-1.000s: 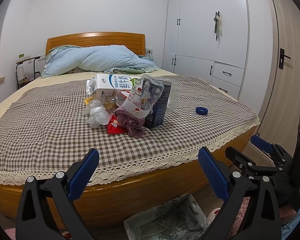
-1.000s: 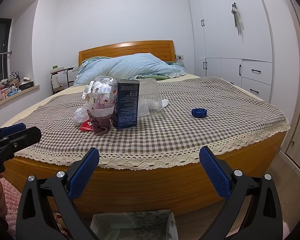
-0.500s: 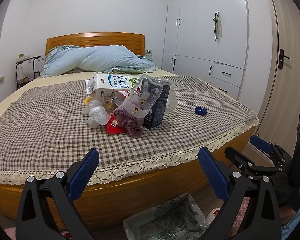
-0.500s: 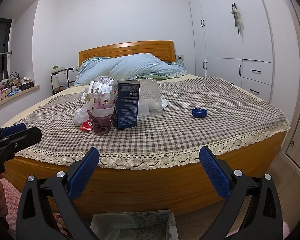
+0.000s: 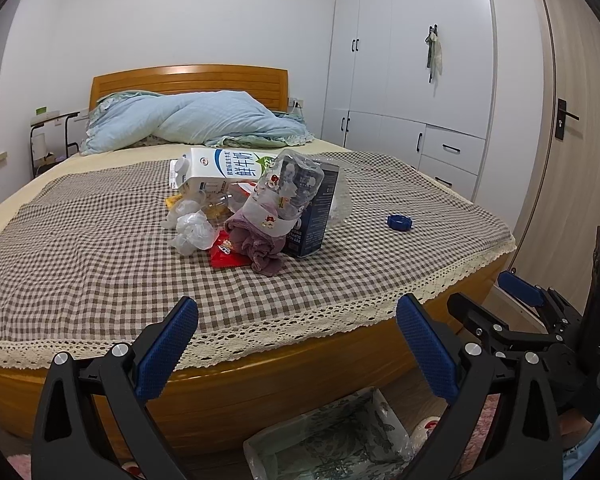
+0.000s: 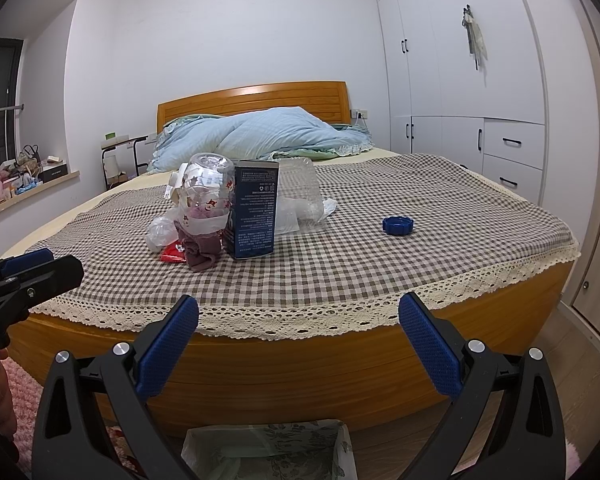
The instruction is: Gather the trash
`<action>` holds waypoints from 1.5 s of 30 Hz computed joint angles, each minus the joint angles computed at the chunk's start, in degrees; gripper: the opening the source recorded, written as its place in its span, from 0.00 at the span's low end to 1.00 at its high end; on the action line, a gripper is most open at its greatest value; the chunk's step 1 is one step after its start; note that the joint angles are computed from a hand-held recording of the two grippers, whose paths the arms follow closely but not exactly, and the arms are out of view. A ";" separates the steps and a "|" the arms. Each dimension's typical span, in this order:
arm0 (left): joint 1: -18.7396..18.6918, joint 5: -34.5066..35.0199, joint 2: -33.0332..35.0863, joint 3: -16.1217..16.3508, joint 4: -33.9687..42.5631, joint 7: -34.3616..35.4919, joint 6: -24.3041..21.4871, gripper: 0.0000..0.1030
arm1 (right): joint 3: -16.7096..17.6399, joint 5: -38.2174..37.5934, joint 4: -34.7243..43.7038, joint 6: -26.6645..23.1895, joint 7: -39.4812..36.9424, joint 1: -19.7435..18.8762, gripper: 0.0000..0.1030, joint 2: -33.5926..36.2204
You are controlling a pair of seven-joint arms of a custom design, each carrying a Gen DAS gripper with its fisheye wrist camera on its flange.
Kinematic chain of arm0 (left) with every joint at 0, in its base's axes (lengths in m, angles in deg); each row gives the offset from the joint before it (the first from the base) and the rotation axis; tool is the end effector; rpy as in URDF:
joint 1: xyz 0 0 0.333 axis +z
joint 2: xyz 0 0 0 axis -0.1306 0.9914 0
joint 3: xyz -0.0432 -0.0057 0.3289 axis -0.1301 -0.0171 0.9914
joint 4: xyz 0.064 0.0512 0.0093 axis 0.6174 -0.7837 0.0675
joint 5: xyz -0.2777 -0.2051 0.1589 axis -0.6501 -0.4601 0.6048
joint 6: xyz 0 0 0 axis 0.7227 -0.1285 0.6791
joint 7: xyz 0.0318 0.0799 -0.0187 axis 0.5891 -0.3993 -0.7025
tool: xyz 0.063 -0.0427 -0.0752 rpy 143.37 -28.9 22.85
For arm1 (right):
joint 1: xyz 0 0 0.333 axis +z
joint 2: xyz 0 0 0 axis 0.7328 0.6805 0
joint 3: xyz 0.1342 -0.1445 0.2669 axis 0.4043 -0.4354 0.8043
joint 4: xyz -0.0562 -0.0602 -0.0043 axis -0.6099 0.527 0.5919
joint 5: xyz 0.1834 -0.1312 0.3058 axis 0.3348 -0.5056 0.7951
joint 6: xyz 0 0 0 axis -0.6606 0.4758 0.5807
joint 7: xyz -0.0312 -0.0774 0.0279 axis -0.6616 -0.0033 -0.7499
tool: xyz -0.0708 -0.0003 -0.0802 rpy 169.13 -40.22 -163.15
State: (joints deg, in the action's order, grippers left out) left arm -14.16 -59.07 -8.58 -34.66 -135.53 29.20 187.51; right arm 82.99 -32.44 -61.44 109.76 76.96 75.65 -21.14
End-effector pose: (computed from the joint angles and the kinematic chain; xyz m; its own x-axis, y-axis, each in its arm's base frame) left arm 0.4448 -0.0915 0.8903 -0.1988 -0.9766 0.0822 -0.4606 0.0190 -0.8874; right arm 0.5853 0.3042 0.7895 0.1307 -0.9887 -0.0731 -0.3960 0.0155 -0.9181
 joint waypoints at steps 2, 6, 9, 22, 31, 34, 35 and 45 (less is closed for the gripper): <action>-0.01 -0.05 -0.02 0.01 -0.08 0.06 0.09 0.93 | -0.01 0.00 -0.01 0.04 0.02 0.01 0.94 0.01; 0.01 -0.06 -0.06 0.02 -0.12 0.05 0.05 0.93 | -0.02 -0.02 0.00 0.04 0.07 0.03 0.94 0.03; 0.00 -0.09 -0.08 -0.02 -0.26 -0.04 0.25 0.93 | -0.03 -0.02 -0.01 0.02 0.06 0.03 0.94 0.00; -0.11 -0.32 -0.16 0.05 -0.50 -0.02 0.47 0.93 | 0.11 0.54 0.05 0.04 -0.16 -0.11 0.94 0.10; 0.13 -0.66 0.19 0.35 -0.18 -0.06 0.45 0.93 | 0.04 1.34 0.66 -0.65 -0.65 -0.12 0.94 0.57; 0.36 -0.68 0.53 0.46 0.09 0.05 0.69 0.93 | -0.07 1.30 1.22 -1.18 -0.67 0.02 0.94 0.78; 0.48 -0.61 0.63 0.47 0.14 0.00 0.80 0.93 | -0.10 1.31 1.44 -1.31 -0.73 0.04 0.94 0.90; 1.96 0.35 1.75 0.71 1.14 -0.72 1.66 0.93 | -0.83 2.06 4.81 0.03 -2.66 -0.38 0.94 3.26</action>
State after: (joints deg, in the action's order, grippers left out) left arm -12.20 -58.72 -6.83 -33.94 -134.40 28.49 189.17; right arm 82.16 -30.38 -56.62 109.79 74.30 75.27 -17.87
